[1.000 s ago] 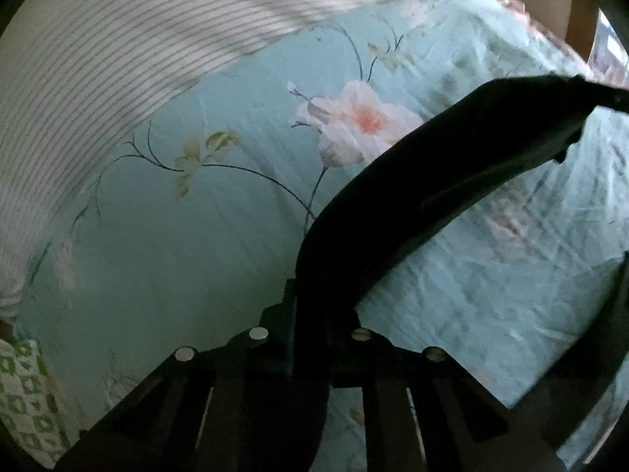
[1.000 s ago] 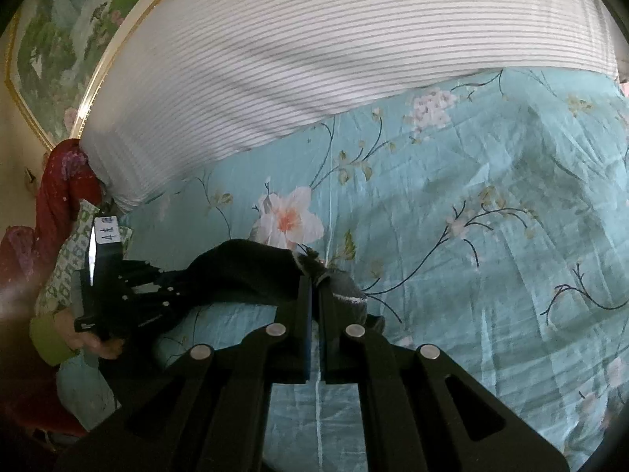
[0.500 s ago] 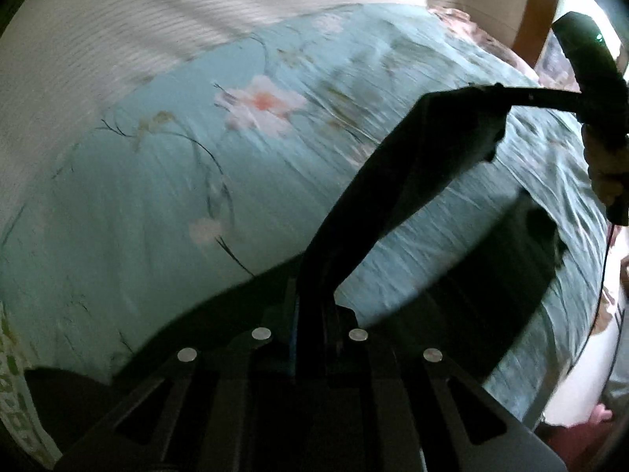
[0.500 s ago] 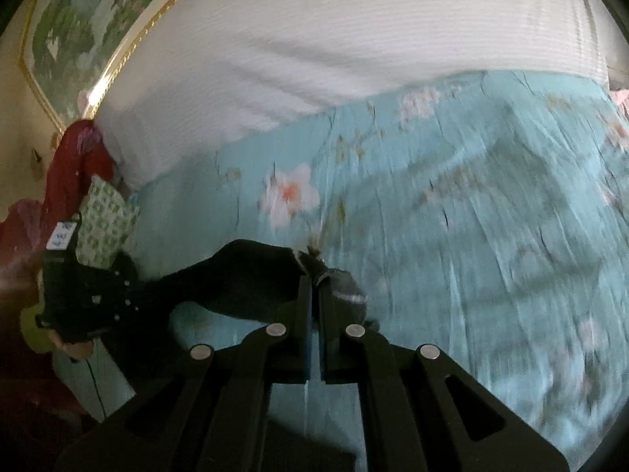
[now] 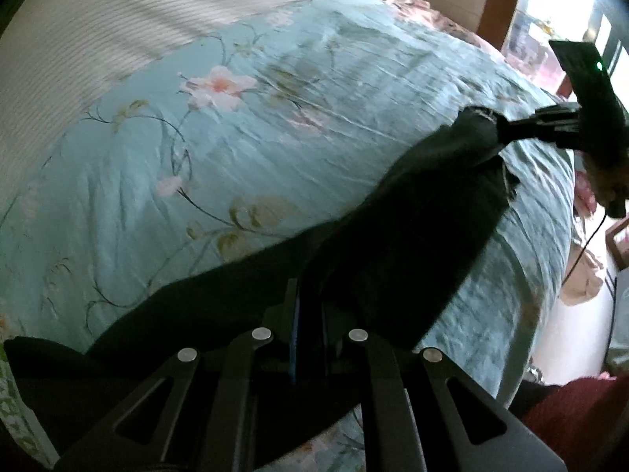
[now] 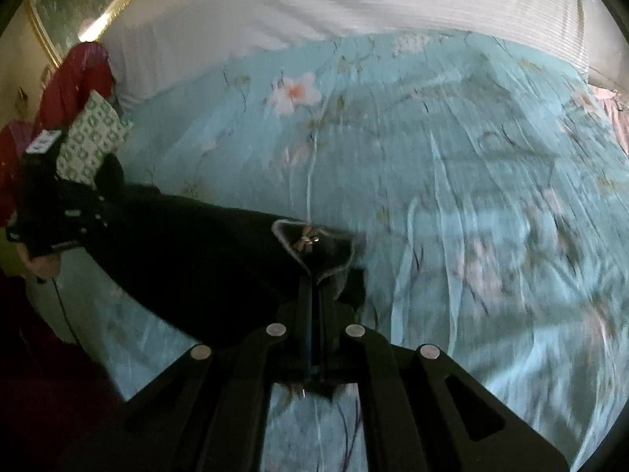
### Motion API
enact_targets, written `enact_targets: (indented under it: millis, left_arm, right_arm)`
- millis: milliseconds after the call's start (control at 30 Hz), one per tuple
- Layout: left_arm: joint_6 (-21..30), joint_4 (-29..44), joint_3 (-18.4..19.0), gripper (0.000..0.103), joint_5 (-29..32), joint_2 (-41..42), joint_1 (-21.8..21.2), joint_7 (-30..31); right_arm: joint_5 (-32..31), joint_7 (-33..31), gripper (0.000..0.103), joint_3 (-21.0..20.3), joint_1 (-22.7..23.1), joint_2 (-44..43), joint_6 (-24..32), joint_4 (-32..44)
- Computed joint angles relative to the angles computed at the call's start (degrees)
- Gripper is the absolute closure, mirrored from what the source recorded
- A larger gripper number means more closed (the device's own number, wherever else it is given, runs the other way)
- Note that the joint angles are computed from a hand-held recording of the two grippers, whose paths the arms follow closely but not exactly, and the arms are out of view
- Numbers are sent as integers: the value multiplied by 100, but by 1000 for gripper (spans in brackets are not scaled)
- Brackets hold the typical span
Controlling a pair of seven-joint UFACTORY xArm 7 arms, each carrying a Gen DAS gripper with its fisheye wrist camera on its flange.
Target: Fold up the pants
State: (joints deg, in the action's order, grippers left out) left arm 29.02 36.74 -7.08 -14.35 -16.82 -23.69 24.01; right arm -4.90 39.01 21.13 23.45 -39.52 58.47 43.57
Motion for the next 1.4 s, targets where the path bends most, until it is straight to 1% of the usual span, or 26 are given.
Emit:
enact_targets:
  millis: [100,133,167,200,300,333,367,433,500,567,600,667,733,800,833,933,1000,1067,1100,1200,1267,1400]
  left_arm:
    - [-49,-204,1,95,-34,-99,-57,103]
    - [-65,-259,-1,92,-28,-90,-63,106]
    - [-40,-289,-30,87,14,-51,-41,29]
    - [-11,-297,-70,85,86,-16,-4,-86]
    - [196,-318,-60,80,114,-54,40,-307]
    - [222,-374,-17,71,39,-167,40,-349]
    - [236,-437,19,60,-9,-292,55,-404]
    - [284,-570,64,52,-3,-556,153,-607]
    - [414,-637,170,52,-24,-746,226,-716]
    - [588,-715,244,52,37,-969,408,-939]
    - [678,-716,294,52,52,-1030,483,-1017]
    - [905,-751,432,48,61,-1200,696,-1216]
    - [1044,-767,512,48,119,-1286,925,-1416]
    - [1251,-693,601,41,235,-1279,1209,-1636]
    - [1369,-607,653,36,307,-1218,1369,-1748]
    - [1657,-302,838,35,313,-980,1652,-1895]
    - [1836,-35,893,34,323,-778,1858,-2081]
    - [1982,224,932,26,323,-578,2025,-2250]
    - [2098,442,910,24,415,-398,2147,-2445]
    - [2281,953,805,24,748,42,2406,-3040]
    - [2401,1323,757,24,997,359,2522,-3437]
    - [2546,1898,680,23,1342,838,2536,-3924]
  right_arm:
    - [25,104,100,81,33,-80,290,-24]
    - [30,171,100,142,50,-86,369,-37]
    - [48,244,100,176,50,-46,472,-42]
    - [163,280,100,124,92,12,530,-70]
    - [178,492,99,195,107,212,774,0]
    - [196,570,99,192,121,249,836,28]
    - [166,670,98,222,125,250,885,53]
    - [129,923,91,278,125,203,1020,125]
    - [111,1213,75,334,124,91,1118,176]
    - [25,1516,68,424,96,-102,1117,193]
    - [-18,1673,67,481,66,-168,1104,225]
    - [-130,1925,67,590,-12,-200,1048,323]
    - [-268,2101,67,711,-93,-73,867,470]
    - [-417,2213,67,822,-139,171,612,609]
    - [-473,2241,67,853,-135,349,398,670]
    - [-696,2425,67,945,-124,958,-292,830]
    - [-807,2482,67,936,-20,1474,-776,983]
    - [-956,2422,67,893,102,2079,-1237,1186]
    - [-1009,2356,67,865,183,2410,-1474,1323]
    - [-1147,2090,67,756,443,3382,-2050,1796]
    - [-1292,1822,67,705,646,4103,-2272,2288]
    - [-1339,1218,67,538,1034,5263,-2492,3236]
